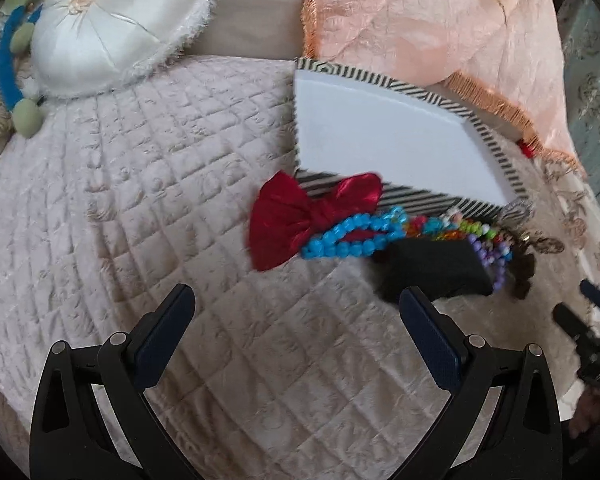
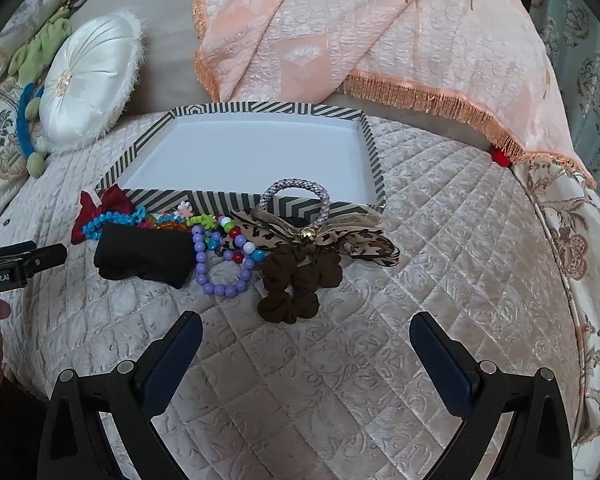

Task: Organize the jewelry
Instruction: 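Move left tool to black velvet pouch while right tool approaches leopard-print bow, then grasp black velvet pouch with left tool while right tool grasps leopard-print bow scrunchie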

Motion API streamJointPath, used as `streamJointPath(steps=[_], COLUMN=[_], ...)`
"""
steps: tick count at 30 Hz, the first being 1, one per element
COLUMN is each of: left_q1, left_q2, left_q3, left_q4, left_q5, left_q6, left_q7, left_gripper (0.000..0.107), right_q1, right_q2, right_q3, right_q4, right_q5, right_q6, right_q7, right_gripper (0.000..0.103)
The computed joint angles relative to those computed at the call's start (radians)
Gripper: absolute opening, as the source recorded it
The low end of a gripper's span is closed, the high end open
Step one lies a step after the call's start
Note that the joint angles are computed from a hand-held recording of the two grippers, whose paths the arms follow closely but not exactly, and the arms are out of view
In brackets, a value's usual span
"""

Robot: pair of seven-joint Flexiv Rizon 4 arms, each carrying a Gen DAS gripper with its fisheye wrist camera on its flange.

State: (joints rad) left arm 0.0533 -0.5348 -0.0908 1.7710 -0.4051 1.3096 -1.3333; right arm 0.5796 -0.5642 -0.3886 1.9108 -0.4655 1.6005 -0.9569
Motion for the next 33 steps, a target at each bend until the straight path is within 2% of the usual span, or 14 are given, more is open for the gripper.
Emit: streamJointPath(steps=[2,4,7,12,15,19,21,23,25,27,28,29,30,33], left_q1=[-0.035,-0.031,0.01,0.052,-0.024,-0.027,-0.032,-0.035,-0.072,-0.104,-0.117,-0.11,-0.081,-0.007], left_q2=[-0.017,-0.021,-0.009,-0.011,-0.046,-0.085,-0.102,-0.111,-0.124,-0.138,-0.14,-0.131,-0.118,-0.065], left_q3=[0.056,0.055,-0.017,-0.163,-0.097,-0.111,-0.108,-0.109,-0.062,-0.015,0.008,-0.002,-0.04,-0.143], left_q4=[-0.062,-0.093,-0.089,-0.04,-0.076,-0.114,-0.14,-0.148,-0.167,-0.19,-0.192,-0.173,-0.153,-0.07], left_q5=[0.052,0.076,0.04,-0.088,-0.06,-0.079,-0.088,-0.093,-0.053,-0.007,0.026,0.02,0.002,-0.062], left_q6=[-0.049,-0.067,-0.091,-0.03,-0.013,-0.021,-0.064,-0.074,-0.079,-0.104,-0.098,-0.075,-0.066,0.005], left_q7=[-0.031,-0.015,0.08,0.287,0.251,0.239,0.21,0.207,0.164,0.117,0.083,0.089,0.109,0.204], left_gripper=[0.102,0.102,0.102,0.102,0.102,0.101,0.094,0.092,0.084,0.045,0.041,0.027,0.018,0.016], right_q1=[-0.001,0.011,0.003,-0.004,-0.017,-0.044,-0.073,-0.1,-0.11,-0.145,-0.155,-0.177,-0.216,-0.318], right_q2=[0.0,-0.004,0.0,0.003,0.005,0.012,0.017,0.021,0.025,0.027,0.031,0.033,0.029,0.017], right_q3=[0.001,-0.018,-0.003,0.006,0.021,0.036,0.058,0.078,0.071,0.103,0.115,0.133,0.185,0.317], right_q4=[0.0,0.005,0.002,-0.001,-0.007,-0.001,0.002,0.003,0.011,0.004,0.003,0.002,-0.011,-0.046], right_q5=[0.0,-0.013,-0.002,-0.002,-0.01,-0.02,-0.011,-0.001,0.011,0.025,0.029,0.006,0.042,0.073], right_q6=[-0.001,0.018,0.007,-0.007,-0.036,-0.034,-0.024,-0.018,-0.003,-0.011,-0.024,-0.03,-0.033,-0.04], right_q7=[-0.002,0.012,-0.008,-0.006,-0.006,0.011,0.014,0.011,0.017,0.006,0.001,0.014,-0.029,-0.105], right_gripper=[0.103,0.103,0.103,0.103,0.103,0.103,0.103,0.103,0.103,0.103,0.103,0.103,0.103,0.102])
